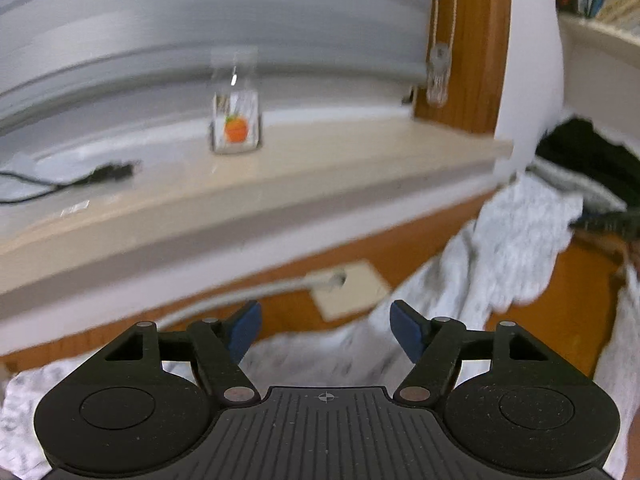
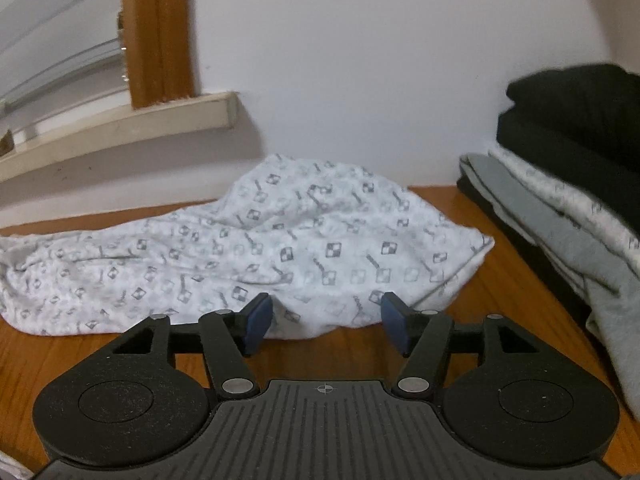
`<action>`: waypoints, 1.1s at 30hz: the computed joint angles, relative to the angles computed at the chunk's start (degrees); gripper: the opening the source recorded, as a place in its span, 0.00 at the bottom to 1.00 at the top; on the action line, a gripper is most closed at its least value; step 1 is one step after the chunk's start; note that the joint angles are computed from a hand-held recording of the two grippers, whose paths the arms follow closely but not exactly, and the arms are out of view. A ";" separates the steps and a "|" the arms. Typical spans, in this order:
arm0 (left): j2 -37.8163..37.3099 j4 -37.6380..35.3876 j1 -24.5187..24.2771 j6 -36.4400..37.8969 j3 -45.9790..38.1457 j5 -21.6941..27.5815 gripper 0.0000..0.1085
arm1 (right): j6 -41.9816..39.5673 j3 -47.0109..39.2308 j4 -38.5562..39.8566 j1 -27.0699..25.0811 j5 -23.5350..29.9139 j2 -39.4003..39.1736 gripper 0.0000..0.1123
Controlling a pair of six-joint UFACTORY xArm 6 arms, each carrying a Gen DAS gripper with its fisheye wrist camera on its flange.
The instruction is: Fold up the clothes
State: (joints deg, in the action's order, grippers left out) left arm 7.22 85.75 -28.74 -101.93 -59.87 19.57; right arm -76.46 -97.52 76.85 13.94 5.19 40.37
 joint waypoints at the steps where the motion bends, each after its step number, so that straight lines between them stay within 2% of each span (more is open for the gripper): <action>1: 0.00 -2.83 0.14 3.30 0.57 0.04 0.68 | 0.00 -0.10 0.22 -0.02 0.08 0.09 0.54; 6: 2.97 -10.59 1.89 13.01 0.04 -3.36 0.66 | -3.43 -0.63 4.62 -0.27 0.68 -0.03 0.54; 7: 3.39 -11.22 2.19 13.75 -0.07 -4.05 0.60 | -4.29 -0.69 5.67 -0.29 0.69 -0.07 0.54; 9: 3.21 -9.29 2.60 12.07 0.14 -5.19 0.38 | -5.64 -0.76 7.31 -0.31 0.70 -0.16 0.54; 10: 2.23 -6.15 2.36 8.77 0.48 -4.34 0.03 | -5.85 -0.78 7.59 -0.30 0.62 -0.18 0.54; 12: 0.25 -0.61 1.75 2.87 1.28 -2.43 0.04 | -6.07 -0.82 7.82 -0.17 0.38 -0.15 0.54; 13: -1.18 2.48 1.07 -1.15 1.90 0.11 0.03 | -6.05 -0.81 7.71 -0.12 0.34 -0.13 0.54; 15: -4.35 5.70 -1.58 -7.55 3.43 9.80 0.03 | -5.65 -0.81 7.14 -0.12 0.44 -0.08 0.54; 16: -4.87 4.63 -3.01 -7.15 3.53 14.75 0.03 | -5.44 -0.82 6.85 -0.14 0.50 -0.05 0.54; 17: -4.93 2.80 -3.69 -5.65 3.23 17.30 0.05 | -5.14 -0.80 6.52 -0.17 0.61 -0.06 0.54; 18: -4.58 0.51 -3.78 -3.61 2.74 17.45 0.06 | -4.83 -0.80 6.26 -0.20 0.62 -0.06 0.54; 19: -4.38 -0.46 -3.56 -2.68 2.58 16.51 0.13 | -4.55 -0.80 6.04 -0.21 0.55 -0.05 0.54; 20: -4.22 -0.32 -3.64 -2.79 2.58 15.97 0.33 | -4.47 -0.79 5.98 -0.21 0.50 -0.07 0.54; 21: -4.08 0.09 -3.95 -3.25 2.62 15.89 0.45 | -4.47 -0.78 5.98 -0.20 0.46 -0.10 0.54; 22: -3.98 0.59 -4.53 -3.85 2.64 16.27 0.63 | -4.38 -0.74 5.88 -0.15 0.33 -0.14 0.54; 27: -1.77 2.12 -6.48 -4.78 0.69 14.84 0.72 | 1.99 -0.40 -1.07 -0.15 0.29 0.12 0.54; 33: 6.81 5.40 -7.48 -5.12 -8.96 10.58 0.74 | 9.43 -0.21 -8.34 -0.57 0.95 0.64 0.57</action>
State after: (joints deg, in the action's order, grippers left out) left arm 14.03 91.15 -36.22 -107.05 -68.83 30.15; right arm -67.03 -97.73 68.52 13.38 6.14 41.02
